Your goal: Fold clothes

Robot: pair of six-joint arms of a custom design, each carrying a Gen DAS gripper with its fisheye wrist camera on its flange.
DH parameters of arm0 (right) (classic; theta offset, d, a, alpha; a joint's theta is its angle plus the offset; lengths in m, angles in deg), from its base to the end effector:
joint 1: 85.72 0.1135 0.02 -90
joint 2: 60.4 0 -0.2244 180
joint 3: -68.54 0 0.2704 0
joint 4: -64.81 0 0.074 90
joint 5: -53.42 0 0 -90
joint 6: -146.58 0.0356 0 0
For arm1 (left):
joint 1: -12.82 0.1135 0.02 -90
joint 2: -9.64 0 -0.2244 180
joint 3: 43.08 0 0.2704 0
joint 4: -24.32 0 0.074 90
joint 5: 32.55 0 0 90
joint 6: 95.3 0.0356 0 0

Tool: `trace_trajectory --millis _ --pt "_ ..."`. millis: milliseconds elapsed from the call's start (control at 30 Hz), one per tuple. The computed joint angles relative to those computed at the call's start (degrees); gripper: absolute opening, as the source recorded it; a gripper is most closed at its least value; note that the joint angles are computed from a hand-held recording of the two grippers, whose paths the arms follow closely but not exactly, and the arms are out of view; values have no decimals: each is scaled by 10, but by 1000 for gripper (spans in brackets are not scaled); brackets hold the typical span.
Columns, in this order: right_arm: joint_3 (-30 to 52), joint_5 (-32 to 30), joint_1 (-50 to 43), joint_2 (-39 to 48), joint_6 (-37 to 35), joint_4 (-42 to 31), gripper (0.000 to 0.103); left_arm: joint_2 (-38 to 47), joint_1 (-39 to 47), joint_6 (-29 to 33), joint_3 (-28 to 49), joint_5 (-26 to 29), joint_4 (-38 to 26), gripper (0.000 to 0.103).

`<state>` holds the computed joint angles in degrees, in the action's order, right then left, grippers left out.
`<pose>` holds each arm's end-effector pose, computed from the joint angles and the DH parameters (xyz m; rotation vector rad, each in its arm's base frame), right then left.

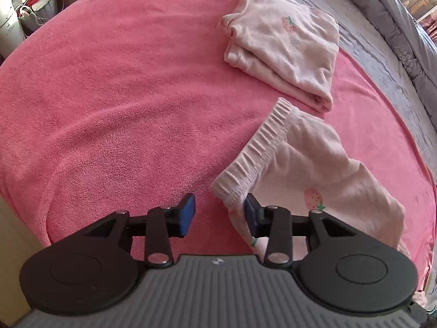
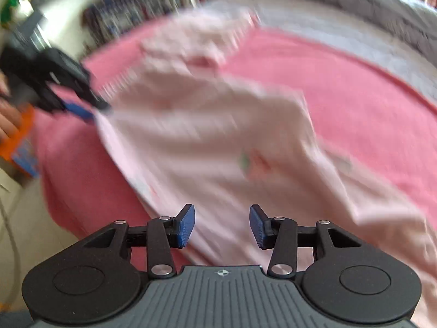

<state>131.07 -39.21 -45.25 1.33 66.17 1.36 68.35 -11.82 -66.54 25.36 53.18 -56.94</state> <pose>0.1773 0.1534 0.2176 -0.7357 2.6068 0.3352 0.1871 -0.0829 0.2471 -0.9099 2.6964 -0.2375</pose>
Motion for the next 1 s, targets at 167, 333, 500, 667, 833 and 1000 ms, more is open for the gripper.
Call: trace_trajectory --millis 167,333,500,667,833,1000 --pt "-5 -78 -43 -68 -36 -36 51 28 21 19 17 20 -11 53" --pt "-28 2 -103 -122 -27 -41 61 9 65 21 0 61 -4 58" --pt "-92 29 -177 -174 -92 -97 61 33 64 26 -6 61 4 60" --pt "-29 -19 -162 -152 -86 -91 59 41 43 46 1 42 0 61" --pt "25 15 -43 17 -54 104 49 -17 66 57 -40 64 13 61" --pt "97 68 48 220 -109 223 49 -53 107 102 -38 103 -11 61"
